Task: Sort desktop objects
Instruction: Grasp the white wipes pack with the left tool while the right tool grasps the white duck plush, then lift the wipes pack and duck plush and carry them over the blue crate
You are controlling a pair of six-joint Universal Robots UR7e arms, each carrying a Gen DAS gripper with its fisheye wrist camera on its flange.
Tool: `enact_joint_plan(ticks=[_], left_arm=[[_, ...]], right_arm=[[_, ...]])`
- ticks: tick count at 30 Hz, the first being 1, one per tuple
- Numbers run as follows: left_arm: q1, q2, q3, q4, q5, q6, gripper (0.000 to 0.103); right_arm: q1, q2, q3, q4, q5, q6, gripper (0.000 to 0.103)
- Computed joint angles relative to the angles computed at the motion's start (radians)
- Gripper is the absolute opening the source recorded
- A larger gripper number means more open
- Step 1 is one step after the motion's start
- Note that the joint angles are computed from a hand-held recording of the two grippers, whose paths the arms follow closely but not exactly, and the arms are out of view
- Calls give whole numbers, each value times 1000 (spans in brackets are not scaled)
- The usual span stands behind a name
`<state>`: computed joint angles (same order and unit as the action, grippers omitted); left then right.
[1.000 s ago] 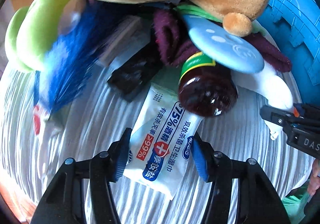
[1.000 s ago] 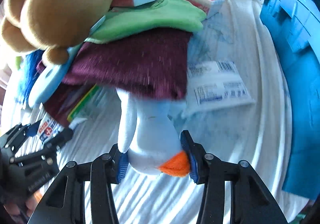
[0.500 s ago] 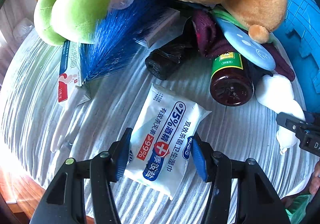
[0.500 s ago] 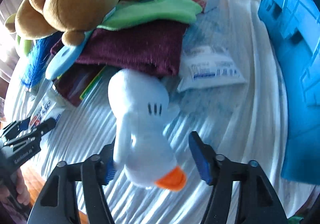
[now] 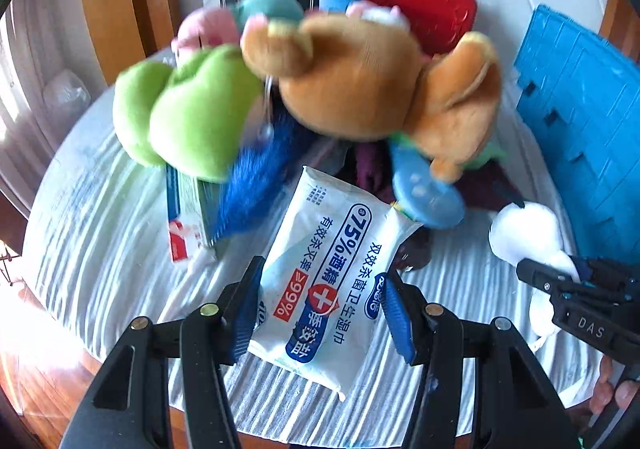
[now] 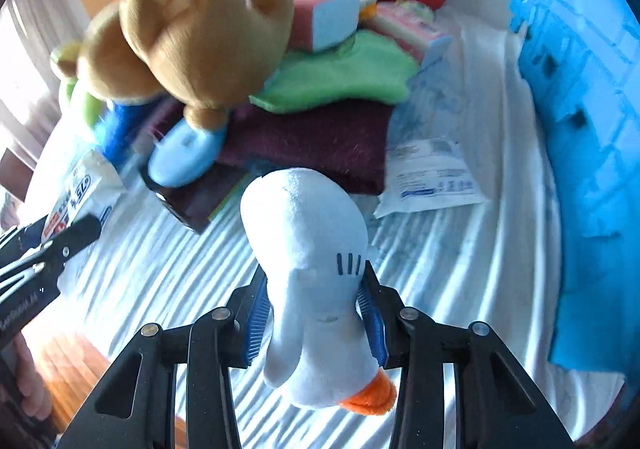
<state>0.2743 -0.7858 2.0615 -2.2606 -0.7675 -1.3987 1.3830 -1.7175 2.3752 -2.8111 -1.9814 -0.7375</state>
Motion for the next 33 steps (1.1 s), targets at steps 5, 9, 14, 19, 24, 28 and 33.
enact_joint_plan(ticks=[5, 9, 14, 19, 24, 28, 33], left_arm=[[-51, -71, -15, 77, 59, -10, 55], [-53, -65, -86, 62, 124, 81, 55], [-45, -55, -165, -41, 188, 282, 55], [-57, 13, -234, -185, 202, 438, 54], [-68, 98, -340, -294, 202, 593, 54], [-76, 182, -451, -360, 198, 704, 54], [-81, 333, -680, -388, 220, 849, 55]], right_arm=[[70, -75, -18, 5, 34, 49, 40], [130, -96, -58, -15, 55, 83, 41], [227, -141, -81, -68, 29, 112, 40], [301, -200, -91, -139, -30, 109, 41], [338, -256, -106, -198, -66, 80, 41], [327, -318, -154, -167, -57, 59, 41], [221, -342, -264, -142, 38, 6, 41]])
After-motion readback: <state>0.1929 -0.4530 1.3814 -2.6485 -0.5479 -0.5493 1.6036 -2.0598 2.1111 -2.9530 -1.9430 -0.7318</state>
